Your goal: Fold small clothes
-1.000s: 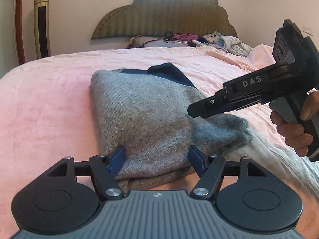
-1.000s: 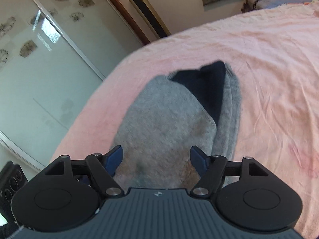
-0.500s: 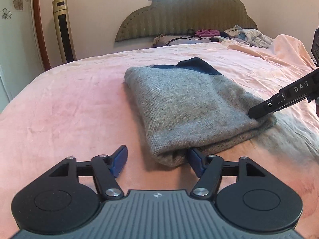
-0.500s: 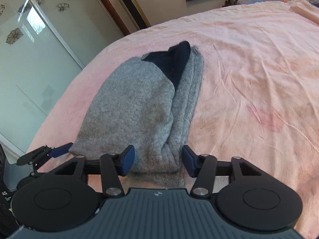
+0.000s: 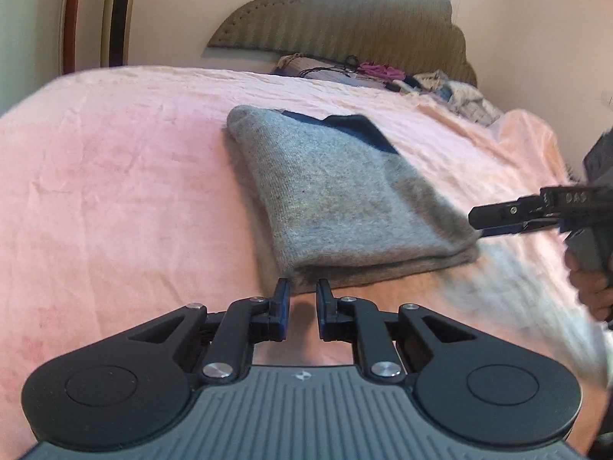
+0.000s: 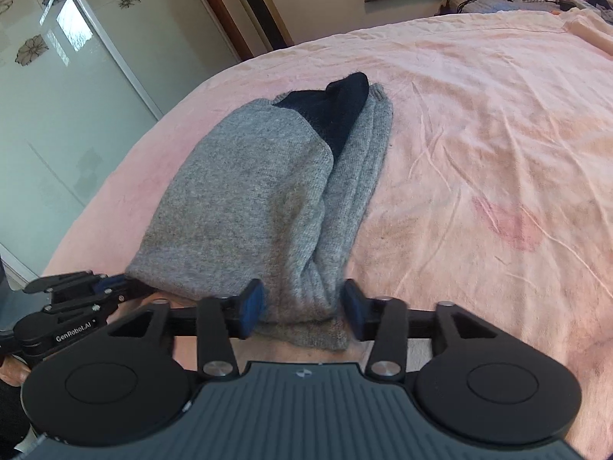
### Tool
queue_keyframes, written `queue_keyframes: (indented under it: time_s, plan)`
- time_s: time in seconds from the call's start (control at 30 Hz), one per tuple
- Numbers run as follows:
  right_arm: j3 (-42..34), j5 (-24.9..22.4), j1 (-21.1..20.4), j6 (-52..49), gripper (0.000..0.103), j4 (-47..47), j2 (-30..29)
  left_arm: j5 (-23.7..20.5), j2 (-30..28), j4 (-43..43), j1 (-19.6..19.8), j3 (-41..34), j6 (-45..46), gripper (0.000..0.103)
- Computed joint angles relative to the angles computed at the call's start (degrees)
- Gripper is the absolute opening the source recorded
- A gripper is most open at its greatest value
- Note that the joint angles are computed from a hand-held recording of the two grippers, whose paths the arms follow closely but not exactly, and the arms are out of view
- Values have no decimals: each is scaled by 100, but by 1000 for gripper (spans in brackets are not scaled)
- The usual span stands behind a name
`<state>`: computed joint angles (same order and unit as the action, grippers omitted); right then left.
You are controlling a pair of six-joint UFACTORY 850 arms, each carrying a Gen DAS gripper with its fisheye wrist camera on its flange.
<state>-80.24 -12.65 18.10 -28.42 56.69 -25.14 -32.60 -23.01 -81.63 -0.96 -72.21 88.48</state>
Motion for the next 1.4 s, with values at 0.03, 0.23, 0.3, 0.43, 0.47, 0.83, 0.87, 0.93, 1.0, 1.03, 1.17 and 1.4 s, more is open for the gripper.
queue_keyframes:
  time_s: [0.03,0.23,0.3,0.43,0.47,0.83,0.87,0.93,1.0,1.03,1.17,1.4]
  plan:
    - [127,-4,-56,-425,83,600,115,-427,-86,44,146,-123,-427,14]
    - [67,-950,-521,-1476,71,2839,-205,-1692,-1185,644,281,-1393,-2921,15]
    - [-176,-1269,-582,-1250,67,2743,-403,-1986,-1505,712,243,-1707,-3500,15]
    - [-712,-1522,-482,-311,21,1016,-697,-1702,-1307,542,151,-1482,-3255,5]
    - [-746,-1495,-463,-152,20,678,-666,-1655,-1221,501,155,-1388,-3096,5]
    - [-740,-1226,-597,-1077,88,993,-496,-1447,-1028,668,295,-1520,-2392,56]
    - [-876,-1113,-634,-1166,86,1084,-560,-1121,-1028,412,232,-1550,-2271,81]
    - [-1409,-1001,-733,-659,83,830,-899,-629,-1160,-1,86,-1764,-2006,83]
    - [-2177,-1136,-837,62,79,464,-1418,-504,-1589,484,-100,-2424,-2591,83]
    - [-2665,-1259,-864,485,79,123,-1743,-478,-1811,737,-189,-2748,-2868,82]
    - [-4982,-2033,-792,2602,79,-1916,-3234,128,-2457,2305,-606,-3678,-3863,75]
    - [-5383,-1884,-850,2649,13,-1945,-3680,820,-2154,1015,-669,-2936,-2036,75]
